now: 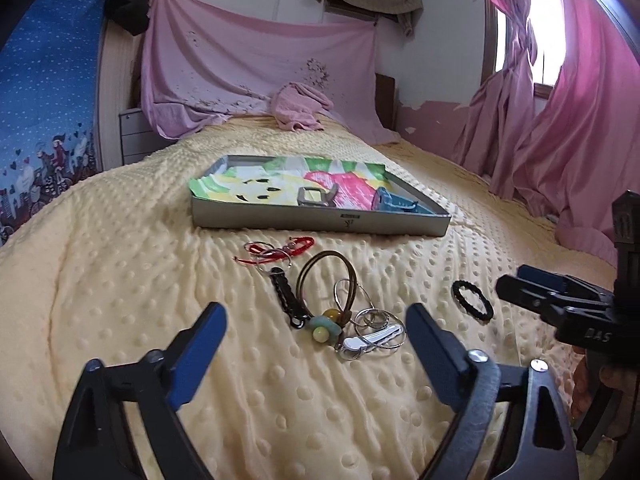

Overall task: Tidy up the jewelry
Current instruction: 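Move both tools back toward the remaining jewelry on the quilt, then grasp the brown cord with the left tool while the right tool grasps the black hair tie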

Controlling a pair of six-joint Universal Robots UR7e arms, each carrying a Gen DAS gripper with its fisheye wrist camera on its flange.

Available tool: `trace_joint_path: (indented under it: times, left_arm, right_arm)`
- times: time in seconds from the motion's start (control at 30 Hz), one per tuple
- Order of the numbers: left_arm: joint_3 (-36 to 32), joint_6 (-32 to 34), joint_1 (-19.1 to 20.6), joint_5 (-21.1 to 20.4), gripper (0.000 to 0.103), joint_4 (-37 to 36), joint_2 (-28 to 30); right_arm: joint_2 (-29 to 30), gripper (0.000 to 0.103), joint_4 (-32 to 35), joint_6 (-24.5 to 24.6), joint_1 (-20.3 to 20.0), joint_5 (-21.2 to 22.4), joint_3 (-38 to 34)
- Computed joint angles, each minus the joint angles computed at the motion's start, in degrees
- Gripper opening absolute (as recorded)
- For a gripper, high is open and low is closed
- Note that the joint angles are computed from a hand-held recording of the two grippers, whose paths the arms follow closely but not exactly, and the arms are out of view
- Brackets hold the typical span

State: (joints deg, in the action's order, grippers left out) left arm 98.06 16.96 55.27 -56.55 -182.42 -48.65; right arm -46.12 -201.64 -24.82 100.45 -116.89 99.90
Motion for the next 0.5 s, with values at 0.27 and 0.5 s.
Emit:
trace_joint_path:
  times: [0.27,0.5]
  left_arm:
    - [-3.34,-0.81,1.17,-3.03,0.055,6.0,1.38]
    - [-6.47,-1.28,1.81,-4.71,0.04,9.41,3.27]
  right_arm:
    - [1.24,0.044,7.69,0.96,-0.97,1.53,-2.66]
    - [2.18,0.029,11.7,1.54,-1.42,2.2,-4.35]
